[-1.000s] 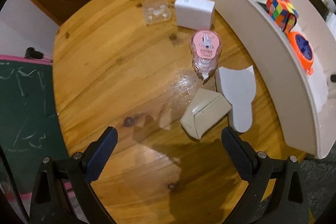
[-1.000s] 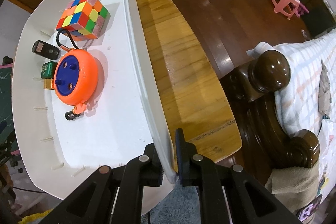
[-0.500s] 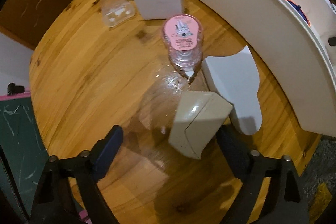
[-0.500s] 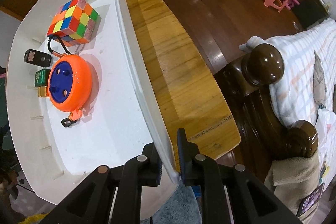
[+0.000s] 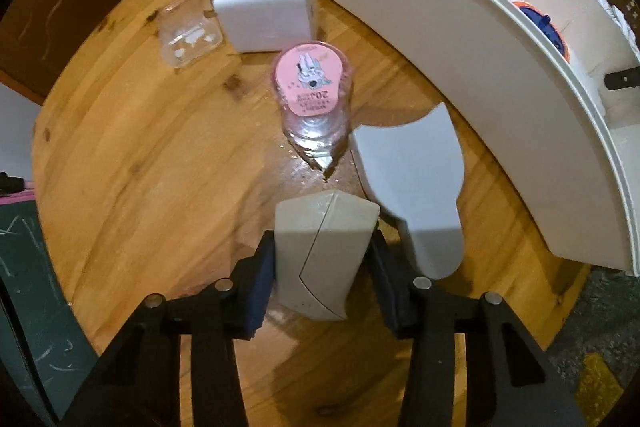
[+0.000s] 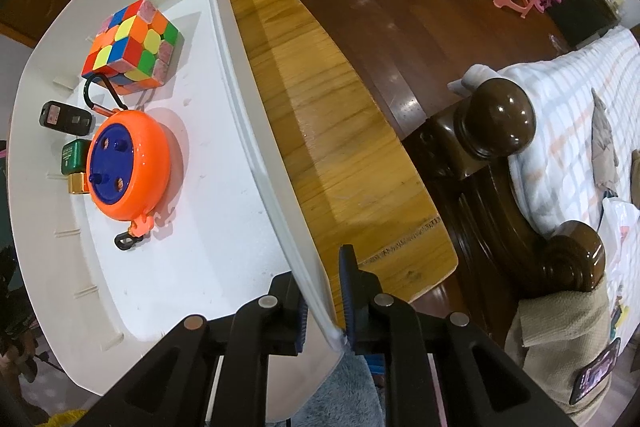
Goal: Organize rigid objects
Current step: 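Carry the beige plug with the left tool over the white tray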
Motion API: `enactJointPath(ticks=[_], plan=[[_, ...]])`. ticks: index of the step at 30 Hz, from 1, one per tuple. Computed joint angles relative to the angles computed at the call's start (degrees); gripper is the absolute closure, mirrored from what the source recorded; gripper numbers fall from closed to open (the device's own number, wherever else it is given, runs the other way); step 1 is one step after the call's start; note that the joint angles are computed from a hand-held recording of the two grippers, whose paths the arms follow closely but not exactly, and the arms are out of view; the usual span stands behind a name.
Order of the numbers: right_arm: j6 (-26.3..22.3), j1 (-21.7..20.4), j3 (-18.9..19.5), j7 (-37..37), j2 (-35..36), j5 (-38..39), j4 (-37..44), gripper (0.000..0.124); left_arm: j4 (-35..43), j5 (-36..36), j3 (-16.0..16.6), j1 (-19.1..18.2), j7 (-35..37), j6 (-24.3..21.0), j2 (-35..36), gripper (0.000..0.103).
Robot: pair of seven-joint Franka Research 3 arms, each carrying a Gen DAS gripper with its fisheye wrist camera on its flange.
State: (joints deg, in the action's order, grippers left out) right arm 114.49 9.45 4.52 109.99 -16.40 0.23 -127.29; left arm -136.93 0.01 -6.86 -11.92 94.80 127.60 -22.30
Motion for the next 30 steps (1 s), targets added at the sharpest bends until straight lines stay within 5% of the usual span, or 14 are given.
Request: enactJointPath(ticks=[18, 30], plan=[[0.50, 0.18, -0.28, -2.92, -1.01, 1.06, -0.58, 0.108, 1.47, 2.71, -2.10, -1.38, -10.11, -3.57, -6.91, 0.055], [1.80, 0.13, -0.86, -7.66, -2.19, 3.59, -1.54, 0.108, 10.00, 2.98, -3.02, -3.60, -14.98, -4.75, -6.33, 0.055]])
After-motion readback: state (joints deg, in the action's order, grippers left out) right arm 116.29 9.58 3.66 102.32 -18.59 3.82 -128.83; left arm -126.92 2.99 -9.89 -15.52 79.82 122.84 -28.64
